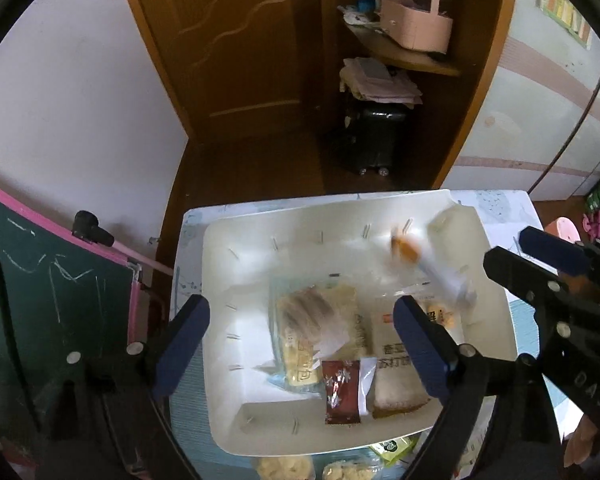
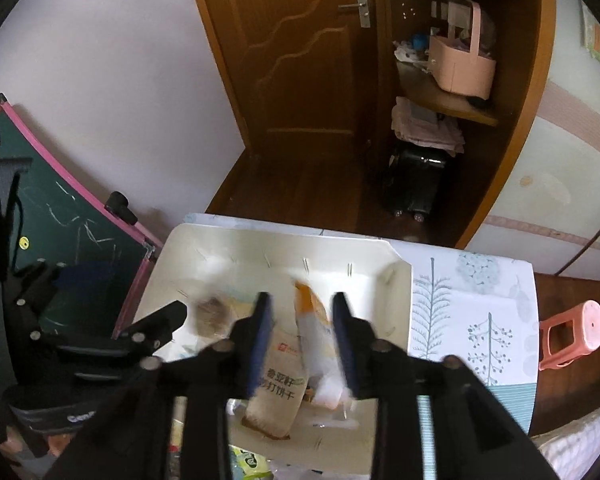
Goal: Organize snacks
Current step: 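Lift both snacks into the white tray and open both tools, then withdraw both tools from the tray toward the remaining snacks on the table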
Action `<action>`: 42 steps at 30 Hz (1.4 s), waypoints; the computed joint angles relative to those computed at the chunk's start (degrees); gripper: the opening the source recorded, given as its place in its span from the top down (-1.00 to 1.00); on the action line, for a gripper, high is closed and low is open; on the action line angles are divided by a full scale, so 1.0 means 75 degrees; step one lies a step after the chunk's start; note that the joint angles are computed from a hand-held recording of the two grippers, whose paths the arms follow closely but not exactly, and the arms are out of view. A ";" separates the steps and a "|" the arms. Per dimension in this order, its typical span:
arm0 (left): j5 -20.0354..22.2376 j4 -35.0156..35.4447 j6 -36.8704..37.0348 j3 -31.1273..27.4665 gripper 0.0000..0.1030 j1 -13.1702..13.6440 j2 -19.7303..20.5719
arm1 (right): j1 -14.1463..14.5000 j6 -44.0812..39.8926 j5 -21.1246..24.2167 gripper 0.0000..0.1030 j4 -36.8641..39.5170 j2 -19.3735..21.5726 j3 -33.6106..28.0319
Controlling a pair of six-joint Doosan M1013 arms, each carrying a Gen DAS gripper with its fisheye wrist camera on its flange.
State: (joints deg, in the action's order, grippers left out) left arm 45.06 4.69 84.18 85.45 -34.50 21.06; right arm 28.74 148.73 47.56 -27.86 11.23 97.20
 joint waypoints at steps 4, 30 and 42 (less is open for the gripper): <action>0.0116 -0.0039 -0.0083 -0.0005 -0.80 0.0030 0.0072 | 0.0025 0.0145 0.0124 0.03 -0.0122 0.0037 0.0041; -0.0388 -0.0439 0.0443 0.0800 -0.80 0.0036 -0.0847 | 0.0467 0.0912 0.0645 0.03 -0.0154 -0.0260 0.0231; -0.0700 -0.1452 0.1446 0.1459 -0.80 0.0243 -0.1735 | 0.1248 0.2050 0.1247 0.03 -0.0818 -0.0561 0.0225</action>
